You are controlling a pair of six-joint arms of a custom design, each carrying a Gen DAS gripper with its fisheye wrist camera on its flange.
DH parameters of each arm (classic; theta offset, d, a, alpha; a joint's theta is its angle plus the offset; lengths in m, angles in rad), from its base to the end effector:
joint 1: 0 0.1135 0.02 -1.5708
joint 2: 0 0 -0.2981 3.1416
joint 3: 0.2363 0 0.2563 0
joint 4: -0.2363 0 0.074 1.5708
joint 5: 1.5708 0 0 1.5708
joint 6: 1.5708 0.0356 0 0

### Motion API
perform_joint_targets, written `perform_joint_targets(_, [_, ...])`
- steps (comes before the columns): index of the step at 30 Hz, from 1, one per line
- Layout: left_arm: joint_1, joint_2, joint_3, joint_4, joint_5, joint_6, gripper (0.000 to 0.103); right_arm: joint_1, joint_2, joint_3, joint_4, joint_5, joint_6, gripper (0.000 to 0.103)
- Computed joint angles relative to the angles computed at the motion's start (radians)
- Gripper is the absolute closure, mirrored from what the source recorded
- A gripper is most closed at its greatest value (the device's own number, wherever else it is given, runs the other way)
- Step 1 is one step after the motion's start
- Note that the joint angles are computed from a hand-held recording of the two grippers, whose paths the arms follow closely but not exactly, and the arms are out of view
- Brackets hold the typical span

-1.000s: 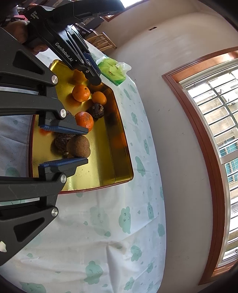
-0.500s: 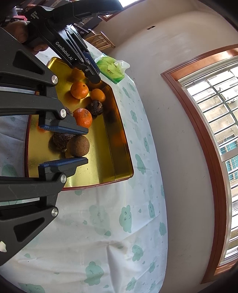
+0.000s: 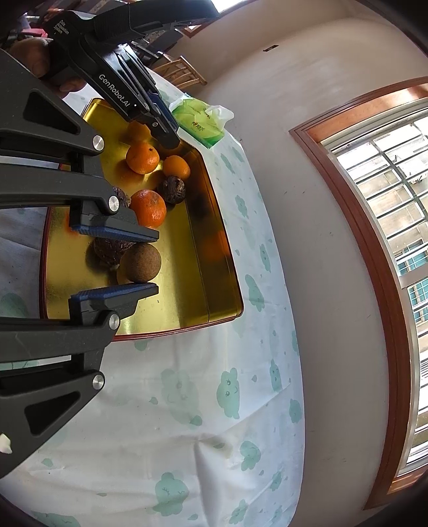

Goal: Organize fruits
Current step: 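Lower the plum and brown fruit into the tin beside the other fruits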

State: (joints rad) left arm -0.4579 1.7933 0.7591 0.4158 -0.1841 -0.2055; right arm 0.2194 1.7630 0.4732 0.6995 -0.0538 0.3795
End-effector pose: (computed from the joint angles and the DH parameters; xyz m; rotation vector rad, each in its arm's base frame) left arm 0.3200 -0.1504 0.1576 0.1714 2.1759 -0.1759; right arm 0.2872 0.0660 0.1224 0.1436 2.1832 0.4007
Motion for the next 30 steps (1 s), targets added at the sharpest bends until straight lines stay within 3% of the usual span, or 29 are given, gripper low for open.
perform_joint_targets(30, [0.017,0.028,0.006,0.016,0.012,-0.005,0.075,-0.008,0.024,0.01,0.01,-0.008,-0.005,0.08])
